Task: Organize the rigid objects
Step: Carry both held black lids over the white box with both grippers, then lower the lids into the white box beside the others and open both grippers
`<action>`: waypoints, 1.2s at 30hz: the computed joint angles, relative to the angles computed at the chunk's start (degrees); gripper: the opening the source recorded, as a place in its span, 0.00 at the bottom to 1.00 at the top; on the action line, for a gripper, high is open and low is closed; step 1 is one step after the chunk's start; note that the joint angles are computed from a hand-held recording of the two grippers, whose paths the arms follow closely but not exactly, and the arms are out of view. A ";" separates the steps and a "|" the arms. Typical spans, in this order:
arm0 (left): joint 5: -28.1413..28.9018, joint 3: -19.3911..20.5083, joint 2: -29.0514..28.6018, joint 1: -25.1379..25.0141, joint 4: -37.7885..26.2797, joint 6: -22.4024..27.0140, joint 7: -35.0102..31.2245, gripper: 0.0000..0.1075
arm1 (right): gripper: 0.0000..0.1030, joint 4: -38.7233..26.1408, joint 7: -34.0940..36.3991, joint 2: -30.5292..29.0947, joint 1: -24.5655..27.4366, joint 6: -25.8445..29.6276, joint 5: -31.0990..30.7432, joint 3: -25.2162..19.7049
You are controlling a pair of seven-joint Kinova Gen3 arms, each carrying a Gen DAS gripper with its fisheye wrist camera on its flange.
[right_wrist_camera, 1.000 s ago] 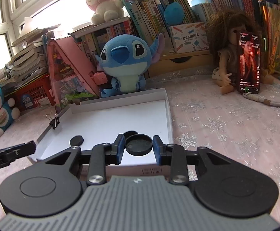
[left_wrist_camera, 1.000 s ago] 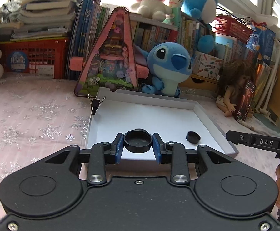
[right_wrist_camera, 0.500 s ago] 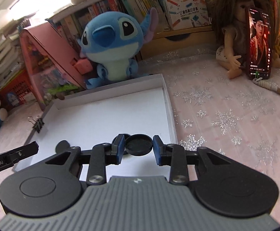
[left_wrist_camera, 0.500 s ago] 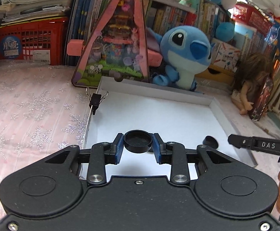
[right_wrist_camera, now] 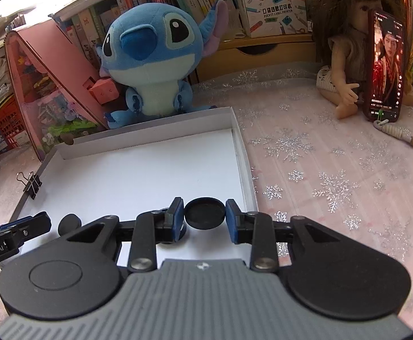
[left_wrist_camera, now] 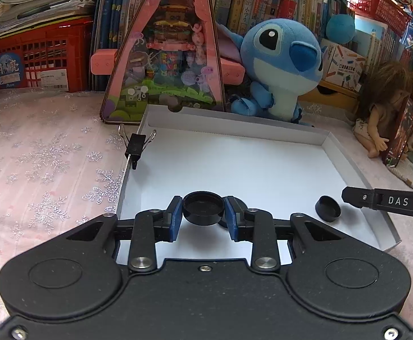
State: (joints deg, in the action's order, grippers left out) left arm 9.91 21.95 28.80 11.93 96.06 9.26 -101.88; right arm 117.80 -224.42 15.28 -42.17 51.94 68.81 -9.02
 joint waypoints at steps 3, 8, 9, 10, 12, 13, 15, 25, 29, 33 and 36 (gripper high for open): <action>-0.35 -1.38 0.17 1.19 -0.51 0.49 0.56 0.28 | 0.36 -0.29 0.74 0.30 0.16 -0.03 -0.29 0.08; -0.54 -1.86 0.50 1.53 -0.82 0.65 0.99 0.28 | 0.37 -0.24 0.72 0.33 0.50 -1.14 -0.48 0.32; -0.62 -1.98 0.58 1.63 -0.89 0.63 1.04 0.28 | 0.37 -0.13 0.67 0.28 0.61 -1.49 -0.42 0.39; -0.70 -2.10 0.61 1.74 -0.87 0.49 1.10 0.28 | 0.37 -0.10 0.62 0.30 0.63 -1.62 -0.40 0.43; -1.04 -2.61 0.59 2.25 -0.64 -0.12 1.27 0.28 | 0.37 -0.13 0.76 0.38 0.71 -1.79 -0.45 0.51; -1.32 -2.93 0.55 2.57 -0.55 -0.35 1.35 0.28 | 0.37 -0.13 0.75 0.40 0.72 -1.89 -0.44 0.55; -1.88 -3.35 0.53 3.05 -0.54 -0.48 1.48 0.28 | 0.38 -0.14 0.63 0.48 0.68 -1.99 -0.43 0.59; -1.53 -2.21 0.82 2.35 -1.02 0.50 1.85 0.28 | 0.42 0.49 -1.31 0.30 0.58 -2.81 1.13 0.62; -1.54 -2.13 0.98 2.36 -1.13 0.58 1.85 0.31 | 0.54 1.16 -3.10 0.03 0.46 -2.75 2.36 0.42; -1.01 -0.39 0.74 0.93 -0.56 0.05 1.01 0.38 | 0.59 1.68 -4.80 -0.39 0.30 -2.12 3.28 -0.06; -1.21 -0.64 -0.28 1.12 0.57 -1.40 1.05 0.45 | 0.62 2.25 -6.00 -0.92 0.07 -1.43 3.94 -0.54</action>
